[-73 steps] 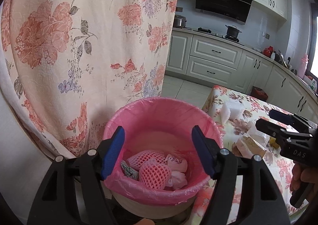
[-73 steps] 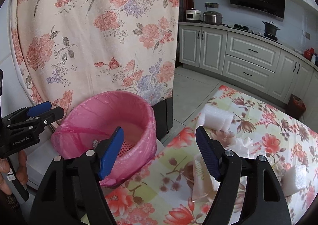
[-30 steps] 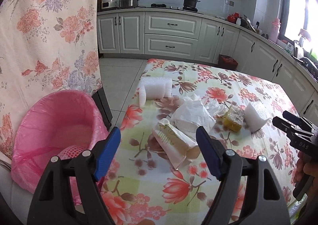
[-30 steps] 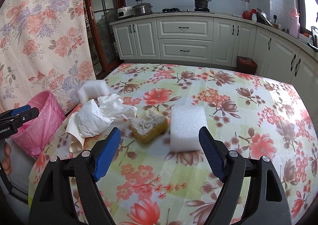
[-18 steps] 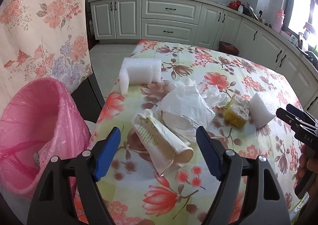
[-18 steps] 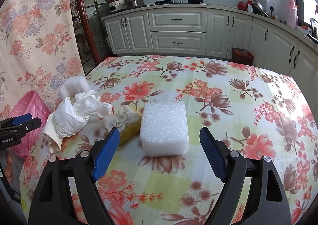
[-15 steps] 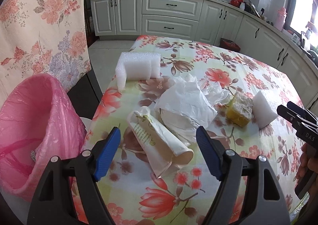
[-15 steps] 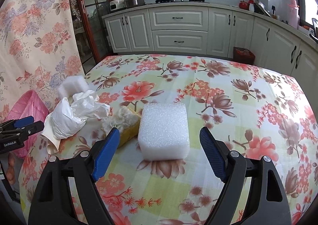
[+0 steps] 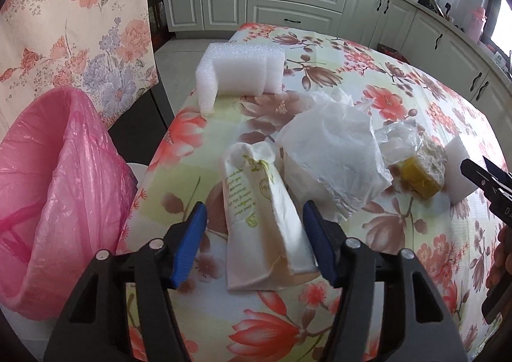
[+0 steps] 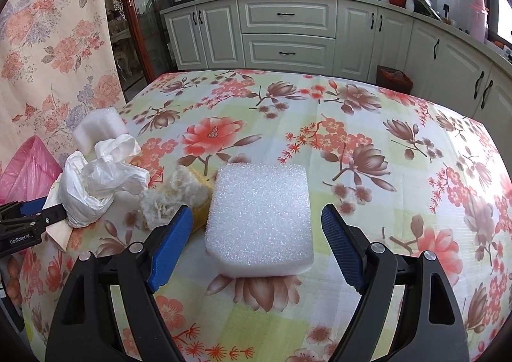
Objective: Collect trash
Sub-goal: 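Grasp the white printed paper packet with the left gripper while the right grasps the white foam block, then carry the paper packet and foam block over the pink bin while both grippers release them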
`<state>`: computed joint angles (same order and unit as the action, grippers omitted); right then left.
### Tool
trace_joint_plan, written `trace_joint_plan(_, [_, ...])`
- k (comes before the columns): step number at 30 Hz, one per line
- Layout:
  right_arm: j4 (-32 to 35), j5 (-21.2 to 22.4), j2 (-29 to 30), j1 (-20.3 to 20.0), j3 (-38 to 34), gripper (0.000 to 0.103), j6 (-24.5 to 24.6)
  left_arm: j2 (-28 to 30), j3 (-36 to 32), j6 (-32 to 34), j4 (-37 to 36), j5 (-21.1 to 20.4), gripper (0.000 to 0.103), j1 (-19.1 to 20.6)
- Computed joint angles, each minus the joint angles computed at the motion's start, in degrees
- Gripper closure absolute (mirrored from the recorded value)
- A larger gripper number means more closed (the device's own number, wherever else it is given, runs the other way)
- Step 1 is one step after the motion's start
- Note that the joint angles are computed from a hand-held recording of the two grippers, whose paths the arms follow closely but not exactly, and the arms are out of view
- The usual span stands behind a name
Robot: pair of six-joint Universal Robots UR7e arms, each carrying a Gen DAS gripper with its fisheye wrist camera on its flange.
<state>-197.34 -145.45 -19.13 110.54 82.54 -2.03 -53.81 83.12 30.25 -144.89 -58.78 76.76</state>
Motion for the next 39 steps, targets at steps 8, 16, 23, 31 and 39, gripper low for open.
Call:
trace_joint_plan(8, [3.8, 0.4, -0.2, -0.5, -0.3, 0.034, 2.2, -0.1, -0.6, 0.6, 0.9, 0.1, 0.063, 0.6])
trace_joint_plan(16, [4.0, -0.4, -0.3, 0.0, 0.2, 0.043, 3.4, -1.2, 0.2, 1.4, -0.4, -1.0, 0.063, 0.5])
trace_joint_plan(23, [-0.1, -2.4, -0.4, 1.8, 1.3, 0.043, 3.1, -2.9, 1.1, 2.2, -1.9, -3.3, 0.063, 0.5])
trace_joint_plan(31, [-2.1, -3.5, 0.3, 3.9, 1.4, 0.043, 3.2, -5.2, 2.2, 3.6, -3.5, -6.4, 0.063, 0.5])
trace_joint_plan(39, [-2.5, -4.5, 1.7, 6.2, -1.0, 0.043, 1.6, -7.5, 2.8, 3.8, -4.3, -8.8, 0.063, 0.6])
